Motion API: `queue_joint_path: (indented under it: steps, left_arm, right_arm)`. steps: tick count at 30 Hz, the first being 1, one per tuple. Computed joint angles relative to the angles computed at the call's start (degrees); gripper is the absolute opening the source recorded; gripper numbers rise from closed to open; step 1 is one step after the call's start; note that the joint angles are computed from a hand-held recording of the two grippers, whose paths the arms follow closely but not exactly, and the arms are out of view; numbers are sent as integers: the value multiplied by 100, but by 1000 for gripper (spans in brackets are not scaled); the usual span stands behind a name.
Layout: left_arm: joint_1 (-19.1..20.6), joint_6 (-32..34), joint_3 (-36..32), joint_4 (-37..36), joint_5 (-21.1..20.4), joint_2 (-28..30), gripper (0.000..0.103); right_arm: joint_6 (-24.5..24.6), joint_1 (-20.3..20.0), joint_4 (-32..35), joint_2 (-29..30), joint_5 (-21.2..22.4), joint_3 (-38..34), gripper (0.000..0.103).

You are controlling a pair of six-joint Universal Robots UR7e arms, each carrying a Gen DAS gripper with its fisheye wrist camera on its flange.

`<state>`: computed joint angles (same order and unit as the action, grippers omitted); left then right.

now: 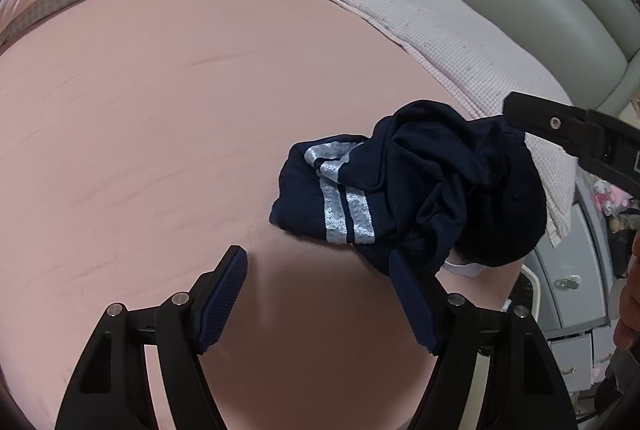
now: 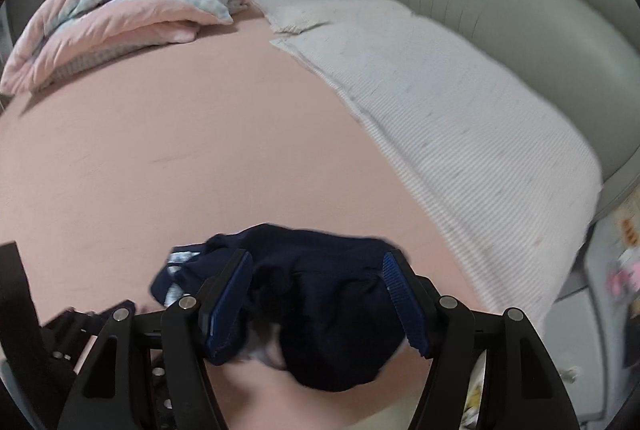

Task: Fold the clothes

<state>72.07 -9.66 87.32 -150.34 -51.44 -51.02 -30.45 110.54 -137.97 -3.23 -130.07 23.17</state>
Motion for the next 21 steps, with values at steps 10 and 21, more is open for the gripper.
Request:
queue_joint_path:
  steps: [10,21]
  left_arm:
    - [-93,71,-145,103,185,149,72]
    - [-106,568,-551,-69,253,556,72]
  right_arm:
    - [932,-361,1180,109,504,-693,68]
    - [1710,-598,1975,165,1054,-948,68]
